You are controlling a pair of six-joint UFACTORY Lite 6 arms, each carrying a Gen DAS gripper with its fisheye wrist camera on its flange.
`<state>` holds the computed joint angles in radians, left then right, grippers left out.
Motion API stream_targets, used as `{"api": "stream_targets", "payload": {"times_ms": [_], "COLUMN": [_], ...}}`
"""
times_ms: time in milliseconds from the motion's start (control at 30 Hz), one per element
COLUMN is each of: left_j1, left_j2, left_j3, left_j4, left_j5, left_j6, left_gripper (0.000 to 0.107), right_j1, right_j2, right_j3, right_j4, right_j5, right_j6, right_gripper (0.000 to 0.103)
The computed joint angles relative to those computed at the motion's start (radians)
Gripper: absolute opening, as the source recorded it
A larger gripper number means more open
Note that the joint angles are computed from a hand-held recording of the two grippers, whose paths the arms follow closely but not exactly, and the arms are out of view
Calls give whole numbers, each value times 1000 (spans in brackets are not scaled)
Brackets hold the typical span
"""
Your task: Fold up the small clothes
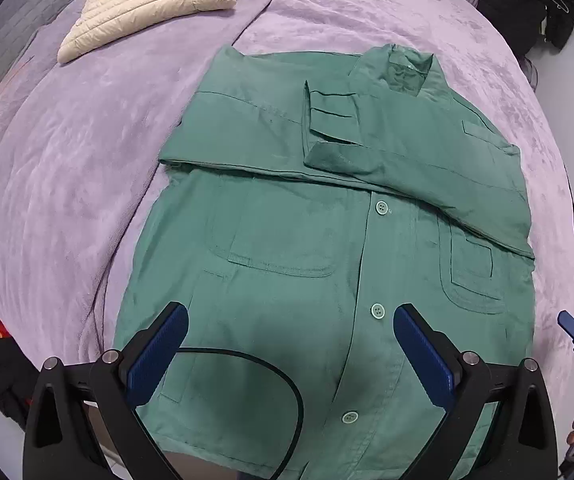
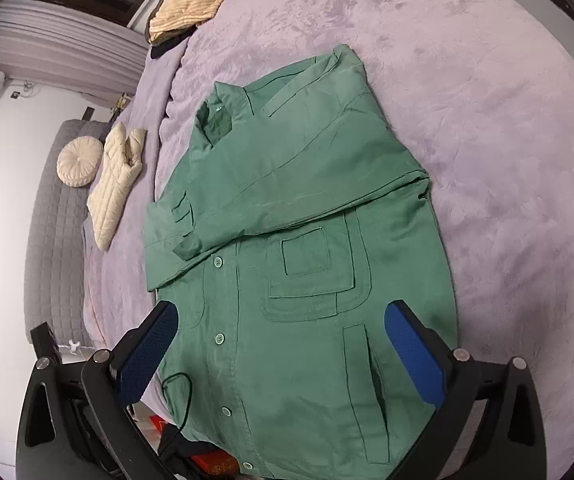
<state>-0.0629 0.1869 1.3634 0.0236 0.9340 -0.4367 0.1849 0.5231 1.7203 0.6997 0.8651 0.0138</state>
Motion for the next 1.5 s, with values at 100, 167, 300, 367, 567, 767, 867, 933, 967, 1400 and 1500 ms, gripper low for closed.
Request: {"api": "stream_targets", "payload": {"times_ms": [100, 167, 300, 367, 567, 767, 867, 933, 967, 1400, 1500], "left_j1": [24, 44, 82, 111, 213, 419, 622, 756, 812, 1226, 1296], "left_j2": [-54, -100, -194, -255, -422, -573, -586, -581, -574, -508, -480], "left_j3": [-69, -132, -256, -323, -472, -590, -608, -603, -592, -564, -551], "left_j4": [-19, -37, -47, -55, -86, -89, -110, -116, -109, 10, -20], "left_j5": [-18, -32, -45, -49, -28, -5, 7, 8, 5, -38, 23], "left_j6": [55, 93, 155, 189, 302, 504, 691, 813, 865, 1422, 1493], "left_gripper": [103, 103, 103, 103, 103, 103, 103, 103, 103, 103, 103], "right_j1": [19, 35, 72, 84, 131, 175, 172, 169, 163, -56, -103], "right_j2": [-50, -87, -217, -281, -410, -521, -570, -596, -610, -832, -858], "right_j3": [-80, -138, -322, -421, -582, -689, -758, -793, -808, -975, -1041], "right_j4": [5, -6, -24, -3, 3, -15, -9, -21, -30, -292, -239], "right_j5": [-18, -17, -69, -93, -134, -166, -173, -168, -160, 6, -2], "right_j6": [19, 35, 90, 112, 173, 224, 232, 244, 245, 289, 231], "right_gripper": [103, 103, 103, 103, 103, 103, 103, 103, 103, 103, 103]}}
